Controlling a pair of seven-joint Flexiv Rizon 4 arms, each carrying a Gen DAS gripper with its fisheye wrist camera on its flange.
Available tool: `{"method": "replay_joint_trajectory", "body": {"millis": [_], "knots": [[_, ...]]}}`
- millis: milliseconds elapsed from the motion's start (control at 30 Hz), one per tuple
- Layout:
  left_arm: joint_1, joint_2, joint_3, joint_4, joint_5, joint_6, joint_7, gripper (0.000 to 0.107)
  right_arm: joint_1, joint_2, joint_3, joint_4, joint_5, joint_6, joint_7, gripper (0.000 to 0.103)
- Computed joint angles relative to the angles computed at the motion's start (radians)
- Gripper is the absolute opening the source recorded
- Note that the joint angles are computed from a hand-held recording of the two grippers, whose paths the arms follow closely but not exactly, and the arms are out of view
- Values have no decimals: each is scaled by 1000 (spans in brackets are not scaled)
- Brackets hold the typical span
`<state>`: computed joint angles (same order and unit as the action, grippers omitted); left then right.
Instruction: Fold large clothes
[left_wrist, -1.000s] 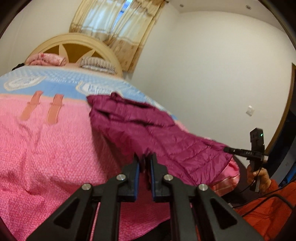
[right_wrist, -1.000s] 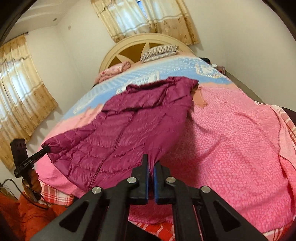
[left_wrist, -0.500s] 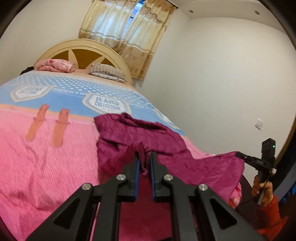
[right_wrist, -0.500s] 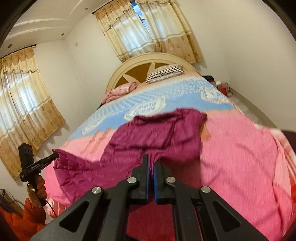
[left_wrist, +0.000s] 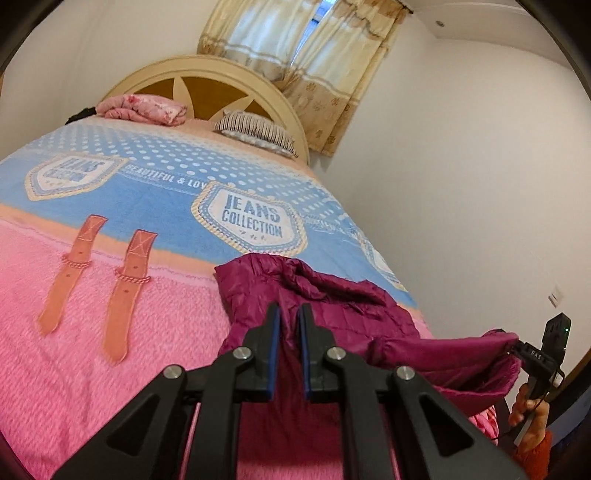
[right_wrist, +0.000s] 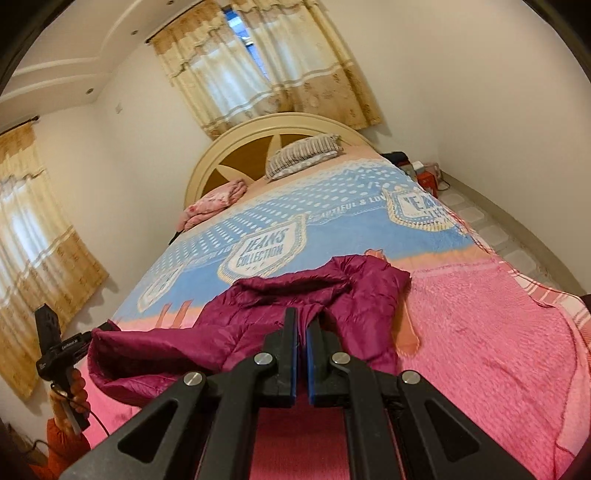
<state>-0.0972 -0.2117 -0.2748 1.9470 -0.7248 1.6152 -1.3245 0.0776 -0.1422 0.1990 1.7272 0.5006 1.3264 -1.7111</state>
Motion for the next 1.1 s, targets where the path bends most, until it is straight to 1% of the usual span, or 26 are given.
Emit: {"method": "replay_joint_trajectory", "body": {"millis": [33, 133, 233, 333, 367, 500, 533, 600, 633, 733, 867, 967, 1033, 1067, 1100], "knots": [[-34, -34, 67, -51, 64, -43, -60, 10, 14, -33, -15, -29, -32, 2, 33, 3], [-81, -118, 185, -185, 204, -138, -201, 10, 25, -121, -34, -114, -109, -2, 112, 3], [-91, -198, 248, -311, 308, -212, -308, 10, 27, -209, -42, -203, -186, -8, 186, 3], [-93, -268, 289, -420, 387, -276, -398, 10, 21, -320, -45, -331, -255, -45, 255, 3], [-89, -292, 296, -456, 408, -299, -422, 7, 27, -353, -53, -366, -285, -54, 283, 3], [-68, -385, 295, -589, 456, -374, -486, 7, 34, -459, -75, -483, -378, -95, 384, 3], [-69, -406, 302, -620, 472, -393, -502, 7, 42, -483, -91, -505, -404, -100, 413, 3], [-90, -455, 343, -700, 526, -451, -552, 7, 53, -522, -116, -534, -457, -104, 454, 3], [-90, -469, 343, -722, 544, -466, -560, 7, 58, -540, -130, -544, -482, -106, 477, 3], [-60, -493, 286, -747, 542, -490, -524, 7, 36, -580, -105, -577, -502, -135, 498, 3], [-73, -521, 308, -803, 582, -565, -531, 9, 32, -615, -113, -602, -535, -149, 521, 3], [-89, -530, 323, -826, 622, -579, -541, 9, 38, -634, -134, -616, -550, -151, 574, 3], [-112, -550, 343, -870, 658, -607, -556, 9, 48, -652, -156, -629, -578, -165, 604, 3], [-118, -564, 341, -897, 668, -631, -553, 10, 49, -661, -156, -638, -585, -173, 613, 3], [-120, -579, 337, -923, 673, -653, -550, 13, 43, -675, -143, -656, -586, -183, 608, 3]]}}
